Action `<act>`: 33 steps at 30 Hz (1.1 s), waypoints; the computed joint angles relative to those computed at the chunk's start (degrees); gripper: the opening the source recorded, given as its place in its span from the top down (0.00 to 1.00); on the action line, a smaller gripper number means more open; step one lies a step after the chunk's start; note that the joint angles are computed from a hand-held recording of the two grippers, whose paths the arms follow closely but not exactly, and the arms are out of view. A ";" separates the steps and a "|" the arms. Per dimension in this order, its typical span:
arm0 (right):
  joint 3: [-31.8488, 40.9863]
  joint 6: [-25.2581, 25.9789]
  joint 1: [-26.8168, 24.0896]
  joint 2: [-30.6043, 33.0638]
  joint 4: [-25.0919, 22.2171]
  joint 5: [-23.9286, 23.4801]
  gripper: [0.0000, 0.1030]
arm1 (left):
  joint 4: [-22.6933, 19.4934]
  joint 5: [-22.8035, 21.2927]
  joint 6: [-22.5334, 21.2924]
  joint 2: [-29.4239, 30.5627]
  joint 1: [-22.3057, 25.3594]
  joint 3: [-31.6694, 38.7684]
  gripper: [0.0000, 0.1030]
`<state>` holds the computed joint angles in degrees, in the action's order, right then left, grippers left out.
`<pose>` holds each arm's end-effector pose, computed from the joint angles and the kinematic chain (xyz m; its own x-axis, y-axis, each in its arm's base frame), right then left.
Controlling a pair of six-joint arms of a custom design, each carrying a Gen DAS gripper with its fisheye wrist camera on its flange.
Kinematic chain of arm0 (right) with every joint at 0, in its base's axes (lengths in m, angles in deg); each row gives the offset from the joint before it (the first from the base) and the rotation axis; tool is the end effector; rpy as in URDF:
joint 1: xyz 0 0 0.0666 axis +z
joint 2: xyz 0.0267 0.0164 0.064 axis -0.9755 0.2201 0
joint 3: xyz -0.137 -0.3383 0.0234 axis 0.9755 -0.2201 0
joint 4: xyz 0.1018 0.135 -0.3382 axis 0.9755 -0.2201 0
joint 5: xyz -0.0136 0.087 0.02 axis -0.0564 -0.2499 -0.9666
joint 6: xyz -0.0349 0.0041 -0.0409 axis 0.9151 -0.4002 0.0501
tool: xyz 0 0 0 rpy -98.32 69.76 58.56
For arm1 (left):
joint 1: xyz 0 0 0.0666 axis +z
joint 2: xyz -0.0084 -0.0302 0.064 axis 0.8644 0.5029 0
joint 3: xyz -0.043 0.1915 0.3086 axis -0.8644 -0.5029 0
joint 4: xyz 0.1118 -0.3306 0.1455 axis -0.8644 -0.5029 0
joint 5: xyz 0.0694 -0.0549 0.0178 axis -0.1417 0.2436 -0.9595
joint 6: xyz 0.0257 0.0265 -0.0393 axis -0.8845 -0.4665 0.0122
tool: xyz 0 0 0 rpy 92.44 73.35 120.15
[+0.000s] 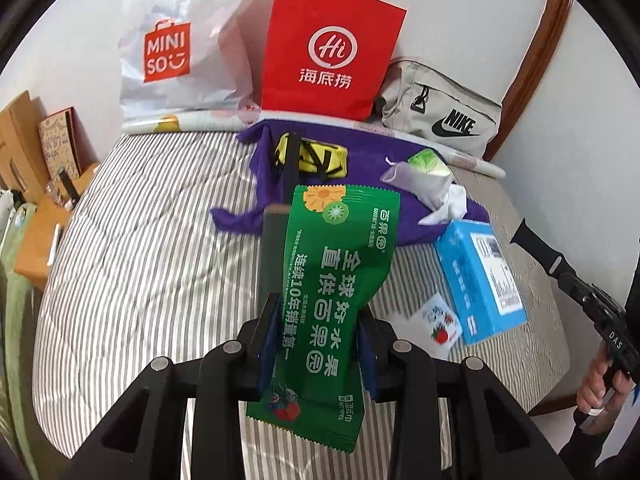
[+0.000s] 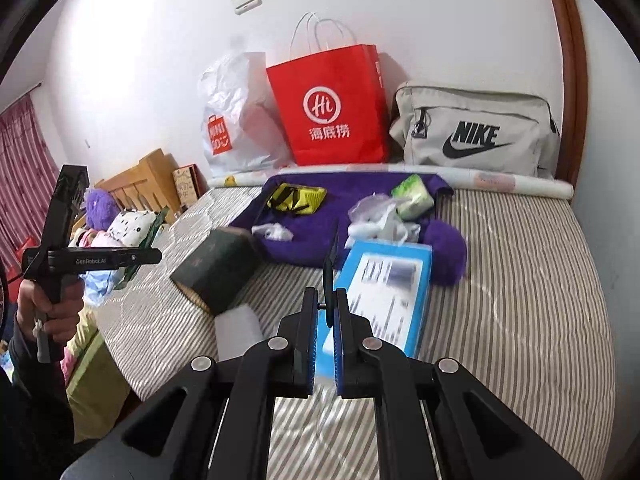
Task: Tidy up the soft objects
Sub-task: 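Carry the green snack pack with the left tool while the right tool carries the black clip to the towel, then lower the green snack pack with the left tool while the right tool lowers the black clip onto the towel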
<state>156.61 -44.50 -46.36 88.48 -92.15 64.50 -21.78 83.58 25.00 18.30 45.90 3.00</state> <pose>0.4172 0.2597 0.4400 -0.6440 -0.1918 -0.7406 -0.5600 0.7777 0.2855 0.3638 -0.0881 0.4444 -0.7920 -0.2336 -0.5640 -0.1443 0.9693 -0.1989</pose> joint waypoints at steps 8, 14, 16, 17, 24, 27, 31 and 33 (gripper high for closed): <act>10.32 0.40 -0.85 7.97 -2.27 -0.14 0.93 | 0.17 1.96 -3.54 6.63 2.55 6.58 0.68; 19.43 0.59 -1.12 14.94 -4.83 -0.79 0.93 | 0.12 3.39 -5.08 11.60 4.55 11.35 0.68; 23.22 0.98 -1.12 17.72 -6.06 -0.60 0.93 | 0.03 4.15 -5.61 13.60 5.21 13.12 0.68; 24.49 1.10 -1.13 18.63 -6.53 -0.64 0.93 | -0.09 4.36 -5.87 14.46 5.43 13.90 0.68; 37.27 1.25 -1.57 28.16 -12.06 -1.07 0.93 | -0.76 6.15 -7.70 20.50 7.03 19.03 0.68; 43.40 1.61 -1.83 32.80 -15.15 -1.08 0.93 | -1.35 6.69 -8.67 22.83 7.34 20.92 0.67; 51.77 1.51 -2.18 39.13 -19.65 -0.23 0.93 | -1.76 7.78 -9.27 26.02 7.70 23.34 0.67; 55.82 1.34 -2.42 42.06 -22.09 -0.56 0.93 | -2.39 7.89 -9.56 27.67 7.81 24.68 0.67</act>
<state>212.43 -43.16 -48.78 130.54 -114.24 63.95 -24.16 91.46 15.43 45.97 53.71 27.68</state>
